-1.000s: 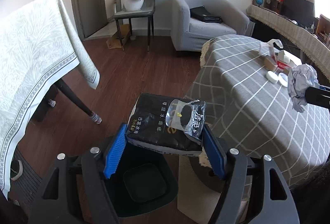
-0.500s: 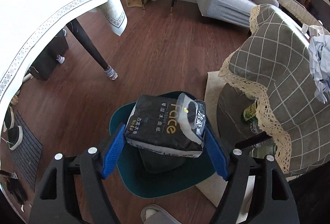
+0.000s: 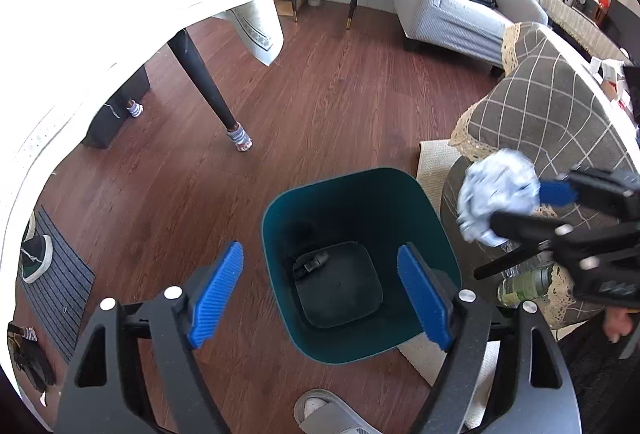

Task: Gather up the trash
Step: 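Carry both items over the teal bin and open both tools to drop them, then move both open tools back over the table toward the remaining trash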

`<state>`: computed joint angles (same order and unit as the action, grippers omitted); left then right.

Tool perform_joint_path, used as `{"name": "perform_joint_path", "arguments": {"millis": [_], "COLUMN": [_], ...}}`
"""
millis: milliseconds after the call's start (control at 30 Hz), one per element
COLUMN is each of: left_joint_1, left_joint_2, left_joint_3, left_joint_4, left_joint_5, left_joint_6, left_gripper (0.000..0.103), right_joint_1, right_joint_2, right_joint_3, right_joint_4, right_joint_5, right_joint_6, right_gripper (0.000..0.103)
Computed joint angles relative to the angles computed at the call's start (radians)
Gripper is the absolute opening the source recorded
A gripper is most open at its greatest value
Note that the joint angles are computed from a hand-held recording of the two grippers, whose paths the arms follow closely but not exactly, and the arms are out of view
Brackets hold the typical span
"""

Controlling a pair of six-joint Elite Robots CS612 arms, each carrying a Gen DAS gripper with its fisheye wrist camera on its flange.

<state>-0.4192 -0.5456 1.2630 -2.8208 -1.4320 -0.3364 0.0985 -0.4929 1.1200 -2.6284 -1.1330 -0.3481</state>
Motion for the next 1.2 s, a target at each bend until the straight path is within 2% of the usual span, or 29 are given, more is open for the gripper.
{"name": "perform_joint_path", "arguments": {"millis": [100, 333, 433, 467, 567, 767, 967, 1067, 1200], "left_joint_1": [0.002, 0.003, 0.0, -0.001, -0.004, -0.013, -0.029, -0.039, -0.061], "left_joint_2": [-0.014, -0.043, -0.052, -0.056, -0.066, -0.083, -0.095, -0.099, -0.103], "left_joint_3": [0.024, 0.06, 0.068, 0.071, 0.08, 0.09, 0.09, 0.085, 0.074], "left_joint_4": [-0.038, -0.119, -0.145, -0.154, -0.19, -0.238, -0.277, -0.293, -0.321], "left_joint_5": [0.002, -0.005, -0.01, -0.01, -0.008, 0.008, 0.043, 0.059, 0.106], "left_joint_6": [-0.01, -0.004, 0.005, 0.003, -0.006, -0.004, 0.005, 0.023, 0.083], "left_gripper": [0.077, 0.059, 0.054, 0.054, 0.054, 0.054, 0.054, 0.054, 0.055], "right_joint_1": [0.013, 0.03, 0.036, 0.037, 0.041, 0.032, 0.017, 0.007, -0.009], "right_joint_2": [0.02, 0.045, 0.047, 0.048, 0.051, 0.035, -0.015, -0.043, -0.086], "right_joint_3": [-0.024, -0.055, -0.055, -0.054, -0.056, -0.032, 0.042, 0.08, 0.146], "right_joint_4": [0.044, 0.13, 0.129, 0.125, 0.128, 0.114, 0.026, -0.014, -0.12], "right_joint_5": [-0.043, -0.108, -0.128, -0.136, -0.172, -0.146, -0.09, -0.054, -0.034], "right_joint_6": [-0.011, -0.029, -0.038, -0.038, -0.039, -0.054, -0.085, -0.097, -0.104], "right_gripper": [0.042, 0.045, 0.052, 0.058, 0.06, 0.06, 0.059, 0.052, 0.047]}}
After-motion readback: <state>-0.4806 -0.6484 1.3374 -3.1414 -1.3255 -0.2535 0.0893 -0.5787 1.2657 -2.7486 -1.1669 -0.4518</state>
